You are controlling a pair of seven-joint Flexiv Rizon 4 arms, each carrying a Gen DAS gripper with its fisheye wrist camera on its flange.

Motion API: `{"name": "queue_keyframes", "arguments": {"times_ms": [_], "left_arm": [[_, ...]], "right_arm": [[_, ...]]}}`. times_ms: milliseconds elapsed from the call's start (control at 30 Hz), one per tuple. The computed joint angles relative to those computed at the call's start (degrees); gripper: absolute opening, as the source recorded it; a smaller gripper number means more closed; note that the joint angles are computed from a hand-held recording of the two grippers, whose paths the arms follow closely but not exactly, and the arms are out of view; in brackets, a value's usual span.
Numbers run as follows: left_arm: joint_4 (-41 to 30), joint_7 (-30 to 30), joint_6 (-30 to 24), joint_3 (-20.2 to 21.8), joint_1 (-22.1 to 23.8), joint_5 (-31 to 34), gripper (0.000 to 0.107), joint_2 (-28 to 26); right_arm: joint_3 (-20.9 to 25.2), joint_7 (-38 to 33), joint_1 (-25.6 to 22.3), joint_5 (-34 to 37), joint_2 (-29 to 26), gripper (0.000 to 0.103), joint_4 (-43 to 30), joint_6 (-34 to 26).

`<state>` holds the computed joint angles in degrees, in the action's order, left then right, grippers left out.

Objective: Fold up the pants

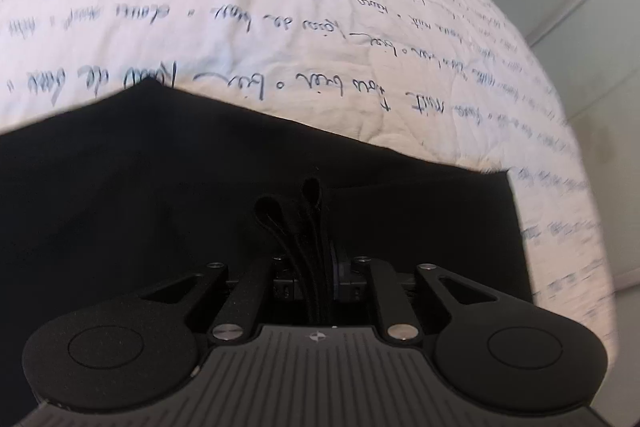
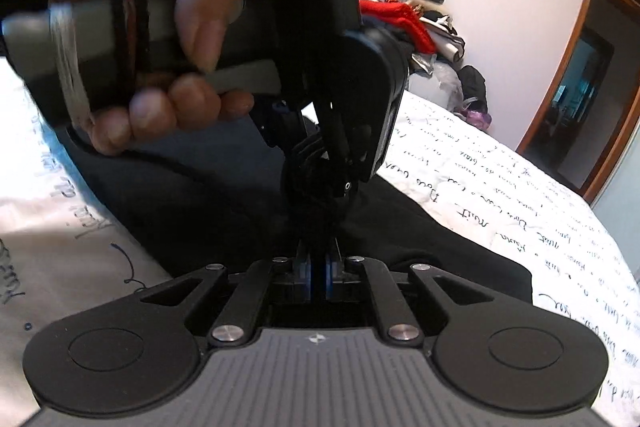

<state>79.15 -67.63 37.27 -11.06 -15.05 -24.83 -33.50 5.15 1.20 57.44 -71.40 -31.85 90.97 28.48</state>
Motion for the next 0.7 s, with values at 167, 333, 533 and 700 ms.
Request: {"name": "queue_keyframes", "arguments": {"times_ms": [167,333,533,700], "left_arm": [[-2.53,-2.42,-7.62,-2.33,4.44,-8.61,0.022,-3.45],[0.07,-2.66,-9.02,-1.04,6.98,-11.28,0.047,-0.66],[12.64,4.29,0.84,1.43,9.74,-17.06,0.079,11.34],[27.92,9.93,24.77,3.63,6.12,-21.96,0.085,22.50]], "right_arm": [[-0.36,-5.46,2.12,4.41,-2.71,0.007,-5.63,-4.64],[1.07,-0.12,0.11,3.58,3.17,0.043,-0.69,4.45],[1.30,32.94,-6.95,-18.18,15.47,0.096,13.72,18.58],[1.00,55.00,-17.24,-24.98,15.42,0.096,13.08,29.96]]}}
